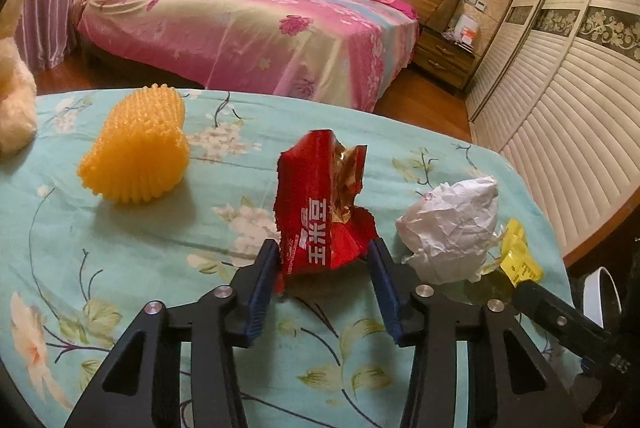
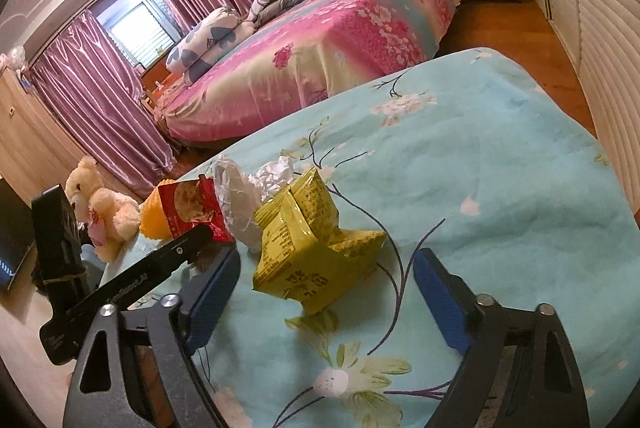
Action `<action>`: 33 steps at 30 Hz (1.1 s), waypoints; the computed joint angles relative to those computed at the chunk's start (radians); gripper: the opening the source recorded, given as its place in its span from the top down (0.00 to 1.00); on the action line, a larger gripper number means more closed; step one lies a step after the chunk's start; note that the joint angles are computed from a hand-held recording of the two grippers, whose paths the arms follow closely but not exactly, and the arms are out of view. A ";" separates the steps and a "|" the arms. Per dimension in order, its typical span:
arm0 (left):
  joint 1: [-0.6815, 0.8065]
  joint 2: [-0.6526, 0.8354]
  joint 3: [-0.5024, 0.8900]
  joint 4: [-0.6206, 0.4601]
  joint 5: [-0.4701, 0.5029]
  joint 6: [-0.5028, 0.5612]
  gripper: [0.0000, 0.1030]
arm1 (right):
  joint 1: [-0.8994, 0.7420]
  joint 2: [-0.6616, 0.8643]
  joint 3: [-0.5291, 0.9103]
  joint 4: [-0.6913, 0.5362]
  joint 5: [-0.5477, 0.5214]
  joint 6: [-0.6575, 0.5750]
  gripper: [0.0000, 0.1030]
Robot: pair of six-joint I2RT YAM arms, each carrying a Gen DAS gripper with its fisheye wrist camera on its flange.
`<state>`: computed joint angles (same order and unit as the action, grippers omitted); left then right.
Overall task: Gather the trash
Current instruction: 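Grasp the red snack wrapper with the left tool while the right tool grasps the yellow snack bag, then carry the red wrapper with the left tool while the right tool carries the yellow bag over the bin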
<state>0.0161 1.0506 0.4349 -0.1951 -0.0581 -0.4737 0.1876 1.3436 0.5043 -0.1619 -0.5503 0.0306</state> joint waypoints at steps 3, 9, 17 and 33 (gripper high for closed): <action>-0.015 -0.016 -0.006 -0.004 -0.016 0.010 0.72 | 0.012 0.003 0.002 -0.010 0.015 -0.005 0.47; -0.064 -0.136 -0.036 -0.092 -0.043 -0.001 0.85 | -0.009 -0.066 -0.025 -0.049 0.017 -0.046 0.74; -0.248 -0.386 -0.070 -0.305 -0.120 -0.126 0.85 | -0.132 -0.183 -0.063 -0.180 -0.045 -0.158 0.75; -0.869 -0.389 0.011 -0.514 -0.465 -0.490 0.85 | -0.552 -0.380 -0.035 -0.661 -0.218 -0.622 0.75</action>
